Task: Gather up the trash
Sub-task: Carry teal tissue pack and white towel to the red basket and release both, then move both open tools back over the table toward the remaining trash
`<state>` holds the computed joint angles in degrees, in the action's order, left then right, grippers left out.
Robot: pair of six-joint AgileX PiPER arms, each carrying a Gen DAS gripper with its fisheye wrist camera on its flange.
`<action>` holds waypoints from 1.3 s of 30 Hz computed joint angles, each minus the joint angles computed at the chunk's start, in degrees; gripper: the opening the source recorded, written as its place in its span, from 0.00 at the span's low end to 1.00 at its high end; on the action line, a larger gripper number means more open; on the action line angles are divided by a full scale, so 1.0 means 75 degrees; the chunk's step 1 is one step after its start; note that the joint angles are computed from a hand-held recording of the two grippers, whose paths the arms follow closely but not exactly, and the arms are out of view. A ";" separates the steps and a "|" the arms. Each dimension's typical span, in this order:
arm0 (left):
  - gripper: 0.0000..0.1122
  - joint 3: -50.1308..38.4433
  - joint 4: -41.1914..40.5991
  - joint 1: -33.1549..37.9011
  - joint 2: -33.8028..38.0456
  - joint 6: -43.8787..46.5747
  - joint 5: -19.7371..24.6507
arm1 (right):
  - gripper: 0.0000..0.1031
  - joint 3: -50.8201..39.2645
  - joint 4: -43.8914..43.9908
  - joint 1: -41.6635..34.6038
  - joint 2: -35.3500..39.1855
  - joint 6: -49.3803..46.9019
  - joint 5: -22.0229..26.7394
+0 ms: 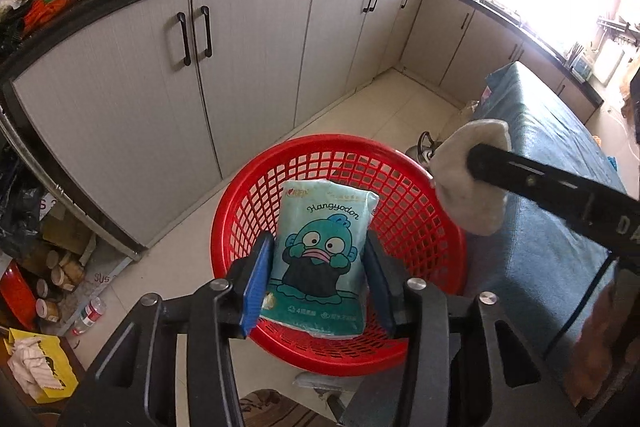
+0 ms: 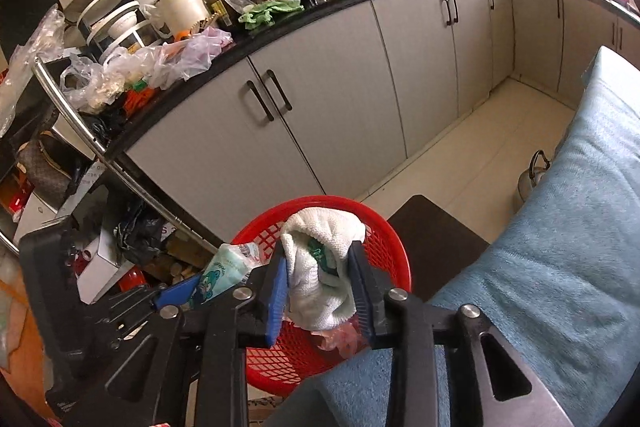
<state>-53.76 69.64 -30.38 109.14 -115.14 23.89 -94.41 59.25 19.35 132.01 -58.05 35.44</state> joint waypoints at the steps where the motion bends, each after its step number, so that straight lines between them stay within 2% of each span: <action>1: 0.42 -0.0003 0.0002 -0.0012 -0.0007 0.0008 0.0008 | 0.36 -0.0052 0.0002 -0.0028 0.0057 0.0028 0.0047; 4: 0.45 -0.0026 -0.0026 -0.0058 -0.0034 0.0072 0.0056 | 0.43 -0.0035 0.0063 -0.0081 0.0091 -0.0005 -0.0001; 9: 0.51 -0.0079 -0.0164 -0.0126 -0.0079 0.0220 0.0137 | 0.44 -0.0010 0.0221 -0.0192 0.0060 -0.0052 0.0056; 13: 0.58 -0.0102 -0.0312 -0.0223 -0.0164 0.0324 0.0223 | 0.50 0.0360 0.0611 -0.0383 -0.0204 -0.0458 0.0034; 16: 0.61 -0.0190 -0.0523 -0.0321 -0.0212 0.0491 0.0405 | 0.53 0.0613 0.0884 -0.0534 -0.0386 -0.0694 0.0023; 28: 0.63 -0.1302 -0.1443 -0.1234 0.0109 0.1661 0.2427 | 0.59 0.2325 0.2132 -0.1356 -0.1403 -0.2287 -0.0260; 39: 0.64 -0.2222 -0.1790 -0.1871 0.0402 0.2350 0.3253 | 0.60 0.3347 0.2858 -0.2166 -0.1972 -0.3319 -0.0100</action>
